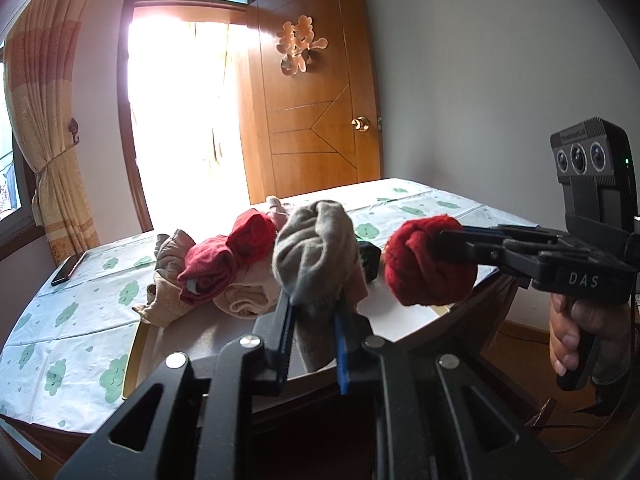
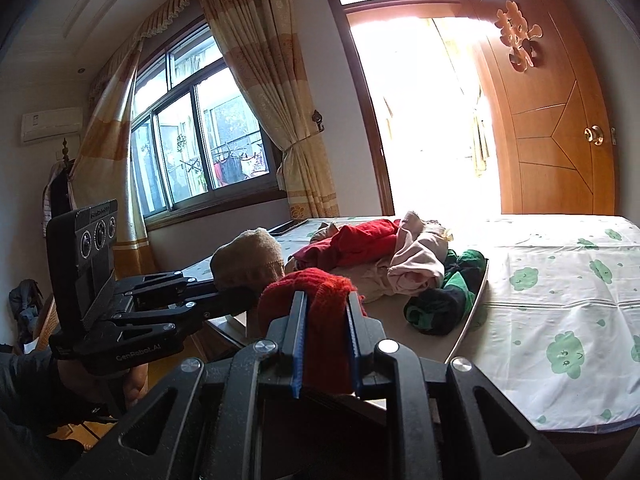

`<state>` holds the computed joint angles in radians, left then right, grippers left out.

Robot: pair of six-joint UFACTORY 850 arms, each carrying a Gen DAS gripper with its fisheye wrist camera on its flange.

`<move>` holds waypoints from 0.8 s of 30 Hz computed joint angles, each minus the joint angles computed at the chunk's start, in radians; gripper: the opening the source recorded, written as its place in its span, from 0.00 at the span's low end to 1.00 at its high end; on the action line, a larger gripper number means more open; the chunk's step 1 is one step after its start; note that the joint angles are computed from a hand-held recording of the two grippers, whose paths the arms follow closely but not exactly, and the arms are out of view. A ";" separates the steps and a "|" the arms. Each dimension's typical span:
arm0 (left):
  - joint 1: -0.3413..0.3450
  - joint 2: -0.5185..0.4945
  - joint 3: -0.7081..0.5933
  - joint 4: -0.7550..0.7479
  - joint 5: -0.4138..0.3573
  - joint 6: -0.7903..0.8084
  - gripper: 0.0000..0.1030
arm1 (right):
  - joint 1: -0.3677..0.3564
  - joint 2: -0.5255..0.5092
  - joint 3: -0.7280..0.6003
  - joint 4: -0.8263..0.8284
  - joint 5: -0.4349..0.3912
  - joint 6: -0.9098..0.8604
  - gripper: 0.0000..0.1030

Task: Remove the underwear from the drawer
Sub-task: 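Lower both socks onto the tray pile and open both tools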

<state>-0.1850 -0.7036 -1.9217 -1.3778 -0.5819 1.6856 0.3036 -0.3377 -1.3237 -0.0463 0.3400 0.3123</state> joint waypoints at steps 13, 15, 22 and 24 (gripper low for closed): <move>-0.047 -0.176 -0.300 0.353 -0.009 -0.379 0.15 | -0.033 -0.069 -0.096 0.035 -0.083 0.001 0.19; -0.054 -0.218 -0.372 0.430 -0.029 -0.463 0.15 | -0.037 -0.079 -0.110 0.029 -0.098 0.011 0.19; -0.068 -0.339 -0.575 0.607 -0.100 -0.674 0.15 | -0.045 -0.113 -0.153 0.075 -0.155 -0.033 0.19; -0.069 -0.372 -0.632 0.642 -0.125 -0.717 0.15 | -0.048 -0.121 -0.160 0.076 -0.162 -0.030 0.19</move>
<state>-0.2545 -1.0756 -2.5535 -0.7353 -0.7068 0.9688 0.2553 -0.4587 -1.4832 0.0297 0.1775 0.2820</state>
